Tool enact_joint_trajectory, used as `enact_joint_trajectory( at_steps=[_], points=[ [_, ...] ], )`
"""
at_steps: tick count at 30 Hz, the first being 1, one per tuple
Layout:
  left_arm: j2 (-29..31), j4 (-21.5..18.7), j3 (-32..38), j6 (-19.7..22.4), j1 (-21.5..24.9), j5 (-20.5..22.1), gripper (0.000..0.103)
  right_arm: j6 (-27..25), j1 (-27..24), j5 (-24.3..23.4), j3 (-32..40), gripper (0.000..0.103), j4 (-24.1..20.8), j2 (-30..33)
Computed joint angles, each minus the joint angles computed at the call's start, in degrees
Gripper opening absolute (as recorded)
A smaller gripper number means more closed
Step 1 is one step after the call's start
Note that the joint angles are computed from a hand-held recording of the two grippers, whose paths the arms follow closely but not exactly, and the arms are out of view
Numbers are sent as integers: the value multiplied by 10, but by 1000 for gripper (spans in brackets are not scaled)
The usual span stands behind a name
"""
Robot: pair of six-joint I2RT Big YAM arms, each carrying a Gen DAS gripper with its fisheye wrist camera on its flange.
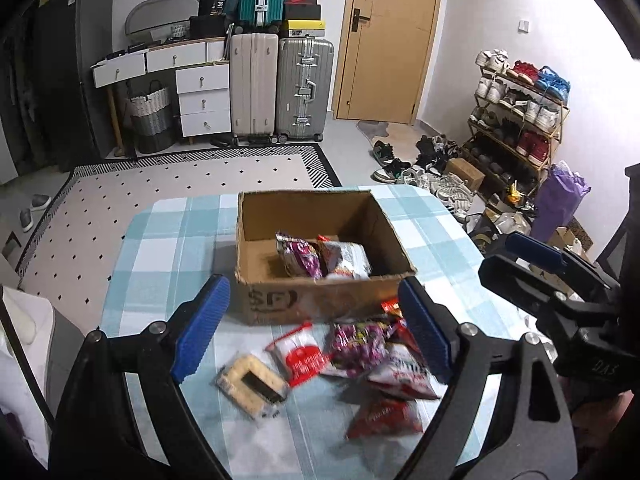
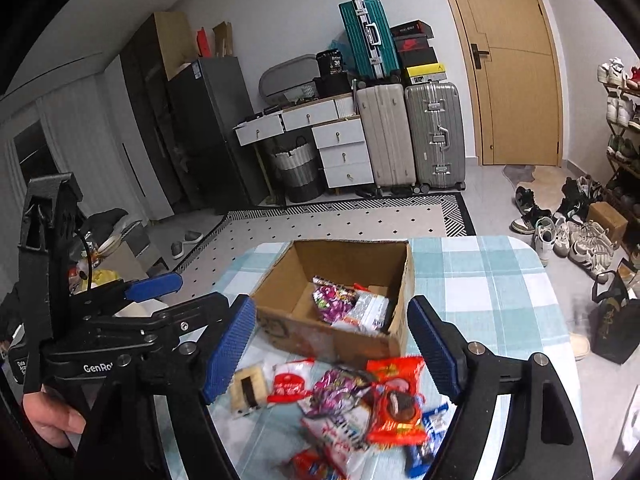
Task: Organize snacks
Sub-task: 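Withdraw both grippers from the box back toward the snack pile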
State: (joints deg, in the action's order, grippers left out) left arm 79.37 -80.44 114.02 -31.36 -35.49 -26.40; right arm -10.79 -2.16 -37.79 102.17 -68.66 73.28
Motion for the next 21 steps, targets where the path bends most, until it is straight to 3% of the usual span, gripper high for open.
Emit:
enact_joint_trajectory(
  at_steps=[5, 10, 21],
  points=[
    [-42, -10, -54, -45, -46, -34, 85, -18, -14, -16, -43, 83, -10, -45],
    [-77, -11, -104, -89, -87, -81, 96, -26, -30, -29, -89, 85, -20, -82],
    [-114, -32, -173, -170, -146, -119, 102, -69, -73, -49, -168, 91, -42, -153]
  ],
)
